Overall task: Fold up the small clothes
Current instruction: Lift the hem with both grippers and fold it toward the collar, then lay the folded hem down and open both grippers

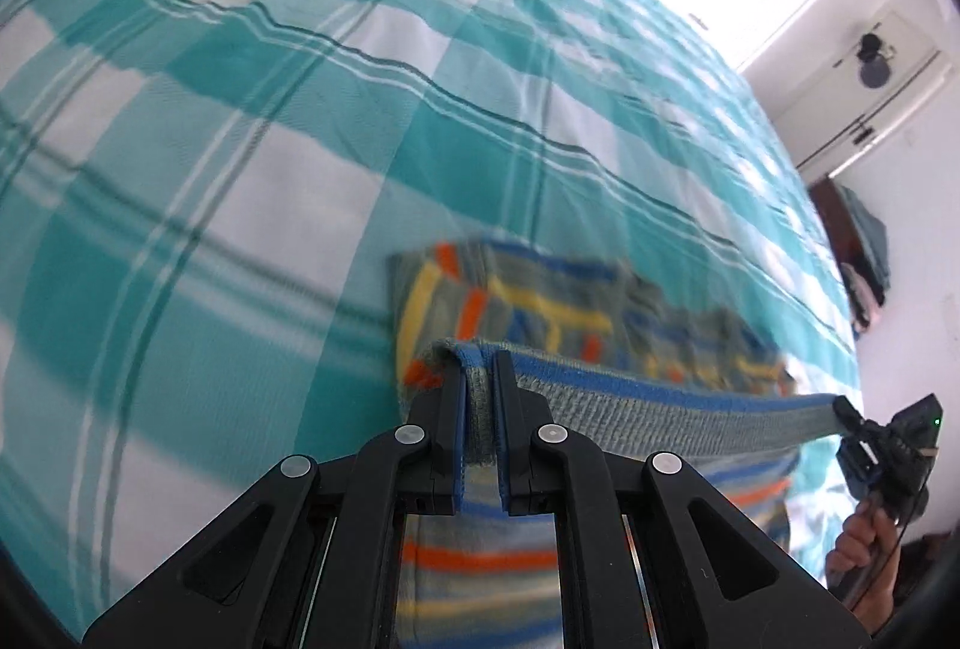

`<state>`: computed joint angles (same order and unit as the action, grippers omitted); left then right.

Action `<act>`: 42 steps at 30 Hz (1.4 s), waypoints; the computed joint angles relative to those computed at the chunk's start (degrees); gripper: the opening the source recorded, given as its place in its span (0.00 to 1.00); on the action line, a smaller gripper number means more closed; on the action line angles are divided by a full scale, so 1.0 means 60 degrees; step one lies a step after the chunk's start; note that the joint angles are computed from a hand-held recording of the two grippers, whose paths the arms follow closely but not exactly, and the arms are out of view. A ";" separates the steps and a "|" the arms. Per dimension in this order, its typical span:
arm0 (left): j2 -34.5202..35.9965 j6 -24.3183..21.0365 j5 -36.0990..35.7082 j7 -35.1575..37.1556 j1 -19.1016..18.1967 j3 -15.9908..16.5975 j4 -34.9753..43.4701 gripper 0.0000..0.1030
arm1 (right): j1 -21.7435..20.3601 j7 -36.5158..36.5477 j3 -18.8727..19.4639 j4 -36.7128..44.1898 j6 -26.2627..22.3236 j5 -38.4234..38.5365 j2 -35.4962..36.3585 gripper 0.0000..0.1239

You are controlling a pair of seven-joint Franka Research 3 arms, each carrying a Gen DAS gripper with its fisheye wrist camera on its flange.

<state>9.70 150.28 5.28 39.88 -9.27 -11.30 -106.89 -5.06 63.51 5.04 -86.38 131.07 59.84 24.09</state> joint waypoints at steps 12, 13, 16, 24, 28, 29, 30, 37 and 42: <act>0.0186 0.0299 -0.0275 -0.0192 0.0478 0.0214 -0.0102 0.70 | 0.0002 0.1415 0.0473 0.1969 0.1296 -0.1442 0.1811 0.46; -0.0365 0.0183 -0.0242 0.0004 0.0559 -0.0018 -0.0731 0.70 | -0.0026 0.1173 0.0399 0.1689 0.1185 -0.1687 0.1520 0.46; -0.1725 0.0558 -0.1074 0.1246 0.0360 -0.0288 -0.2420 0.70 | -0.0321 -0.0477 0.0312 0.0331 0.0356 -0.2090 0.0237 0.46; -0.2296 0.0312 -0.0469 0.1217 -0.0644 -0.0427 -0.3238 0.66 | 0.0303 -0.2640 -0.0522 -0.2959 -0.1044 -0.3092 -0.2303 0.34; -0.1877 -0.0559 0.0043 0.1285 -0.0857 -0.0458 -0.2518 0.06 | 0.0908 -0.1553 -0.0855 -0.2583 -0.0991 -0.4261 -0.1740 0.03; -0.2040 -0.0537 0.0086 0.1345 -0.0875 -0.0464 -0.2563 0.06 | 0.0934 -0.1580 -0.0861 -0.2616 -0.1017 -0.4312 -0.1819 0.03; -0.2138 -0.0336 0.0055 0.1430 -0.0899 -0.0447 -0.2682 0.06 | 0.0886 -0.1816 -0.0873 -0.2779 -0.1022 -0.4215 -0.2036 0.03; -0.2102 -0.0538 -0.0539 0.2021 -0.1008 -0.0359 -0.2974 0.06 | 0.0948 -0.2351 -0.1185 -0.4659 -0.0505 -0.4150 -0.3335 0.02; -0.2420 -0.0471 -0.0926 0.1859 -0.0996 -0.0319 -0.3194 0.09 | 0.0986 -0.2136 -0.1154 -0.4504 -0.0212 -0.3631 -0.2930 0.12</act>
<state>-4.82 147.46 -0.28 51.04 -15.24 -13.22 -126.05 0.86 50.69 -1.88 -113.40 129.80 38.05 6.51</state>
